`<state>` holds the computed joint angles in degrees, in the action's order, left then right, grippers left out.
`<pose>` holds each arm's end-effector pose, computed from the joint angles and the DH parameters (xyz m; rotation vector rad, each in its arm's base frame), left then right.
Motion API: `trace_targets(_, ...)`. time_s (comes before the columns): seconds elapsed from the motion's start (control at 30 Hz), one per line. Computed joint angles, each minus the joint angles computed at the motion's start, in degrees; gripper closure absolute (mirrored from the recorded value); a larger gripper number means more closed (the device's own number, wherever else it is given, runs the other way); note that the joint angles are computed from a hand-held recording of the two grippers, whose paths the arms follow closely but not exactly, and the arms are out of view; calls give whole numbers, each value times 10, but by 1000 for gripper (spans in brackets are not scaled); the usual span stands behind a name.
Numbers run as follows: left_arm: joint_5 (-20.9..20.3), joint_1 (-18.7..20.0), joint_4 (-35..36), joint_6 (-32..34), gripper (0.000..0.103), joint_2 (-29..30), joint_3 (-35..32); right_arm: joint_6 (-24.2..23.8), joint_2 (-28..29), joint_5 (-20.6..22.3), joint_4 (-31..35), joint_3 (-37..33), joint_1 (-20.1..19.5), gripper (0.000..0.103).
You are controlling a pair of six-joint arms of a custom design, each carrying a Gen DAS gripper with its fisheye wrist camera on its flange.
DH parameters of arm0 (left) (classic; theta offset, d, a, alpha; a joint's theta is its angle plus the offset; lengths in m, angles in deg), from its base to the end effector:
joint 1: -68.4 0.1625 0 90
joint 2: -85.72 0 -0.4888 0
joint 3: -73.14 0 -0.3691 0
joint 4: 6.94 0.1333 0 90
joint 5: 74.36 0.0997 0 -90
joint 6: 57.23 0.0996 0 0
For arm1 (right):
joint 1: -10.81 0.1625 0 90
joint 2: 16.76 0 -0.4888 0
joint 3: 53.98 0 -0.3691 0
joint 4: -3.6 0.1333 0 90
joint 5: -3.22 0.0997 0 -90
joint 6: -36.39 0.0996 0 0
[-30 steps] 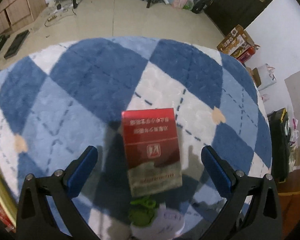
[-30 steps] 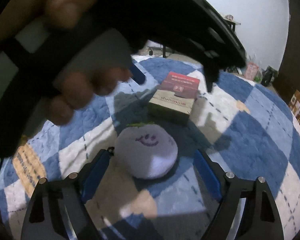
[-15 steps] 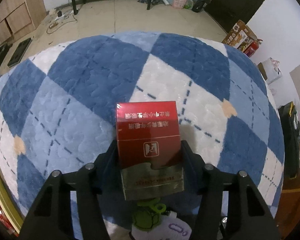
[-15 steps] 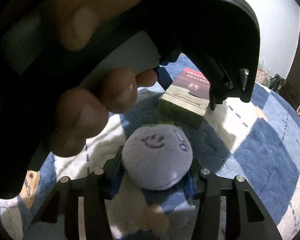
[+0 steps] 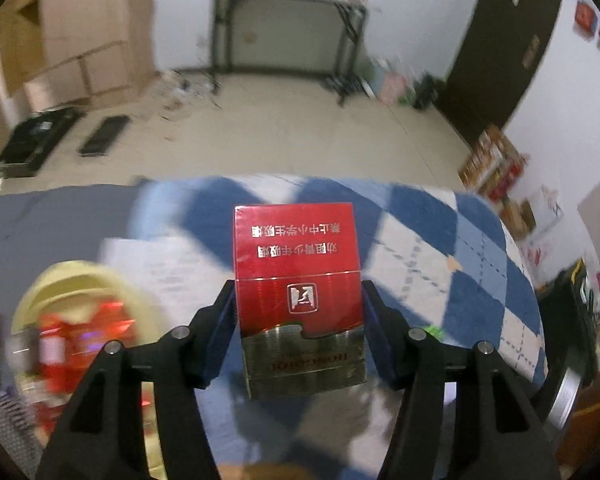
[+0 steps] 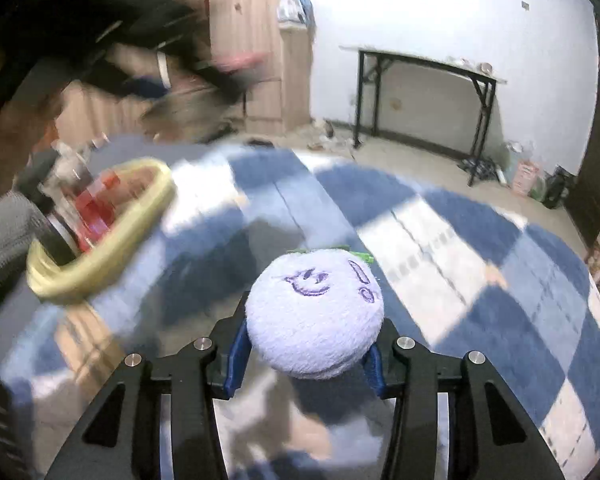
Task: Organize rigid objects
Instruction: 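Carry the red-and-white box and lavender plush ball over the yellow tray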
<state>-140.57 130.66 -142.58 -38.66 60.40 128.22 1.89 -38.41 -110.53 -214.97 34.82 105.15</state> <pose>-0.2575 -0.8623 0.1280 0.9960 2.5321 -0.4239 0.1478 -0.7163 0.0466 0.4793 -2.1981 1.1583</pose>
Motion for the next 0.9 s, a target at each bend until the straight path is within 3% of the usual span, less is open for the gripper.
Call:
trace_targets(0.1,36,18,-33,30,42,-48,30,0,-8,28,35,-13,27,57)
trace_targets(0.2,69,45,-32,39,42,-79,33,-19,3,33,119,-61,62,57)
trace_targets(0.3,87,73,-3,17,42,-90,26,-37,38,21,237,-150,92,57)
trace_targets(0.43,103,99,-4,7,42,-92,37,-41,97,17,374,-277,104,57)
trace_targets(0.57,93,119,37,-21,42,-69,12,-21,157,1,503,-408,100,57)
trace_targets(0.9,71,144,48,-45,43,-41,-26,-28,271,-11,651,-645,94,56)
